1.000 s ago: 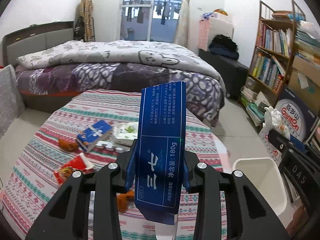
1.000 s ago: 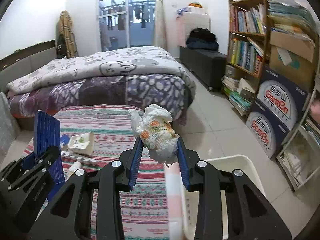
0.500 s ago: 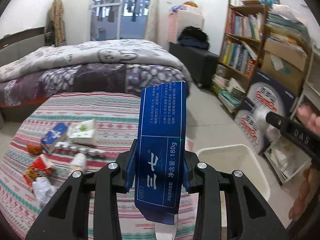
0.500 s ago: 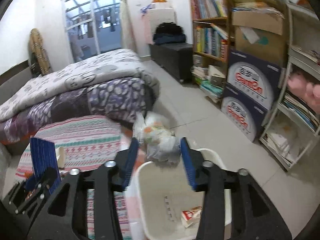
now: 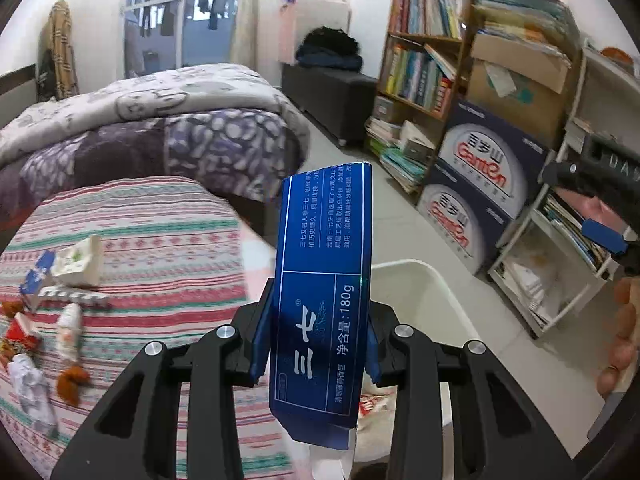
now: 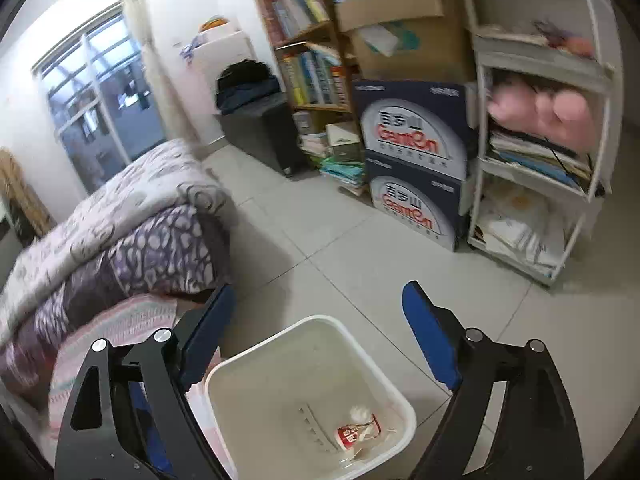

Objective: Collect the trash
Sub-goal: 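Lower the left tool over the bin and release the blue toothpaste box, then grasp the white plastic bag with the left tool while the right tool grasps the wrapped tissue roll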

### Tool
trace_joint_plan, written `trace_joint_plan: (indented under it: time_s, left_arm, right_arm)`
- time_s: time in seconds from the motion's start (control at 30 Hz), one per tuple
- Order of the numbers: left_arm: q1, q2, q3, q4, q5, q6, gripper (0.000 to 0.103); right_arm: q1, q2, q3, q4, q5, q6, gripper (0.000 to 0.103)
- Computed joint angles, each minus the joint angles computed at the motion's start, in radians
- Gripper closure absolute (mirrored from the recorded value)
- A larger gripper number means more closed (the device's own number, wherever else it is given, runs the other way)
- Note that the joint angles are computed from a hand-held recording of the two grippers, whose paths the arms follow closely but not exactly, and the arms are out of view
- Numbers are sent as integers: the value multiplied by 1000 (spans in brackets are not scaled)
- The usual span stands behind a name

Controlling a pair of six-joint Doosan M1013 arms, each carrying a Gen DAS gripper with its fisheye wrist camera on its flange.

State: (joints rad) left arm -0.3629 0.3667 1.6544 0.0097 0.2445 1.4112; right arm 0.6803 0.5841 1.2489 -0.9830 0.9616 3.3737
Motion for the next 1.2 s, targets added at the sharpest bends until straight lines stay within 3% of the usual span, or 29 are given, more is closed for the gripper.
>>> trace_joint_plan:
  time_s: [0.37,0.4,0.47,0.6,0.87,1.03,1.2]
  left_arm:
    - [-67,48,-94,-118,65,131,64]
    - [-71,54,-105,-117,77,131,60]
    - [-74,59,-119,-129,87,129,33]
    - [-75,57,-125,-109,97,115,31]
    - [-62,26,-86,178,79,-124,23]
    - [-44,2,-53,446,86,-382,19]
    - [-24,-21,-14,708,116,-625,13]
  right_arm:
    - [-30,-57,82,0,7,117,13]
    - [-32,-62,89,-1,7,133,13]
    - [-36,-70,101,-9,8,168,10]
    - [-31,-75,110,-41,8,198,7]
    - [2,-29,41,-77,50,81,7]
    - [37,14,-21,-136,104,-6,7]
    - [56,51,-78,-100,88,-122,7]
